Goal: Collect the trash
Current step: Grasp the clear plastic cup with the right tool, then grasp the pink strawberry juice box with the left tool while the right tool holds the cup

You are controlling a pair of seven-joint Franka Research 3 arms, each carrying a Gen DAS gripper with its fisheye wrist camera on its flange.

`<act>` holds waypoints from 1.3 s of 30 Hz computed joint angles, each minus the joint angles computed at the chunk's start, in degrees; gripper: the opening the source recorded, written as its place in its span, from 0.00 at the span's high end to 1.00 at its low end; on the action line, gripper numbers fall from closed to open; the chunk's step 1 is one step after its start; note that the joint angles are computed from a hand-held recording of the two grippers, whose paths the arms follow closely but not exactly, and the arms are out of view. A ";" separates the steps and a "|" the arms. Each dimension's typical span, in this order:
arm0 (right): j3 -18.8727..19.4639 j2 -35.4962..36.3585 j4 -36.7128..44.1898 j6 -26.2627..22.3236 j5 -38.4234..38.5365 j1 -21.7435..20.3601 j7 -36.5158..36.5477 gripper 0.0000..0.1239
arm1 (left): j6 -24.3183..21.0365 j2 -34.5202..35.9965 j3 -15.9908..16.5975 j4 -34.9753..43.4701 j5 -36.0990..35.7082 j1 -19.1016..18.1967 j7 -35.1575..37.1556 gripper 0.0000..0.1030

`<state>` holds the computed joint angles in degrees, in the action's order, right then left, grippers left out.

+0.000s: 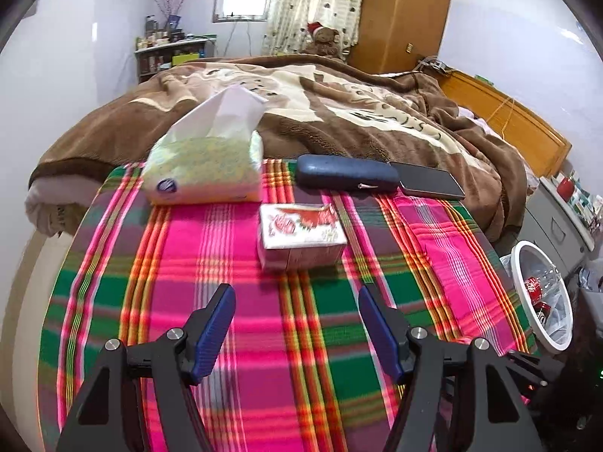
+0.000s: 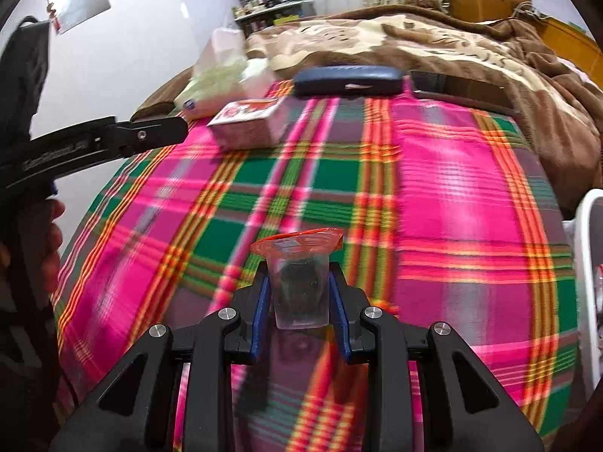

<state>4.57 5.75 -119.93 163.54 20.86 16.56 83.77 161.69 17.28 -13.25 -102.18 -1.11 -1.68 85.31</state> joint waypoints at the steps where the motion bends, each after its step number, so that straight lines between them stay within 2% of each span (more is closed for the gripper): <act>1: -0.15 -0.15 -0.23 0.36 0.22 -0.15 0.19 0.76 | -0.75 1.26 -0.18 1.73 -0.19 0.08 0.32 0.35; 2: -0.31 -0.16 -0.33 0.66 0.32 -0.29 0.47 0.76 | -1.61 2.90 -0.49 3.97 -0.68 0.27 0.64 0.35; 5: -0.98 -0.14 -0.56 1.36 -1.26 -0.53 2.22 0.76 | -3.33 6.83 1.24 9.51 2.36 -1.47 -1.65 0.35; 8: -1.26 -0.06 -0.61 1.86 -1.98 -0.94 2.86 0.76 | -6.65 11.15 -0.20 15.43 1.43 -0.72 -1.08 0.34; 10: -1.39 0.07 -0.52 2.19 -2.58 -1.12 3.20 0.76 | -7.68 12.97 0.89 17.88 2.73 -1.91 -2.83 0.34; 12: -1.26 0.30 -0.28 2.32 -2.07 -1.46 2.75 0.76 | -9.07 14.25 0.15 19.50 2.48 -1.75 -2.39 0.34; 14: -1.34 0.58 -0.06 2.52 -2.31 -1.57 2.81 0.76 | -9.54 14.95 -2.00 19.96 0.84 -0.74 0.21 0.34; 16: -1.57 0.61 -0.21 2.97 -2.97 -1.58 3.39 0.76 | -10.23 15.09 -2.32 20.13 0.66 -1.34 1.16 0.34; 21: -1.52 0.58 -0.48 3.00 -1.86 -2.16 2.97 0.76 | -11.96 14.64 -6.86 18.87 -4.33 0.21 10.16 0.34; 24: -1.48 0.65 -0.47 2.78 -1.26 -2.45 2.76 0.76 | -8.82 12.79 -4.93 16.92 -2.98 -1.72 11.51 0.34; 26: -1.40 0.79 -0.29 2.67 -1.04 -2.52 2.48 0.76 | -5.13 11.95 -1.45 16.21 0.63 -4.24 8.51 0.33; 27: -1.29 0.87 -0.15 2.49 -0.72 -2.59 2.11 0.76 | -5.24 12.25 -0.92 16.98 1.35 -4.50 7.56 0.31; 29: -1.14 0.81 -0.22 2.26 -0.23 -2.64 1.54 0.76 | -6.75 14.31 -1.29 20.36 1.00 -3.80 6.99 0.27; 33: -1.15 0.79 -0.34 2.05 0.50 -2.72 1.00 0.76 | -15.21 20.51 -1.44 30.47 2.09 -3.86 9.14 0.26; 35: -1.19 0.82 -0.38 1.98 0.72 -2.77 0.87 0.76 | -18.71 23.10 -3.84 34.18 0.31 -2.61 14.32 0.26; 39: -1.13 1.19 -0.10 1.78 0.98 -2.75 0.55 0.76 | -21.88 26.45 -2.30 39.21 0.72 -4.59 15.94 0.26</act>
<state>3.43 6.95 -120.02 165.32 21.84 13.81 84.33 139.81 43.73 -15.55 -62.97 -0.39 -6.27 101.25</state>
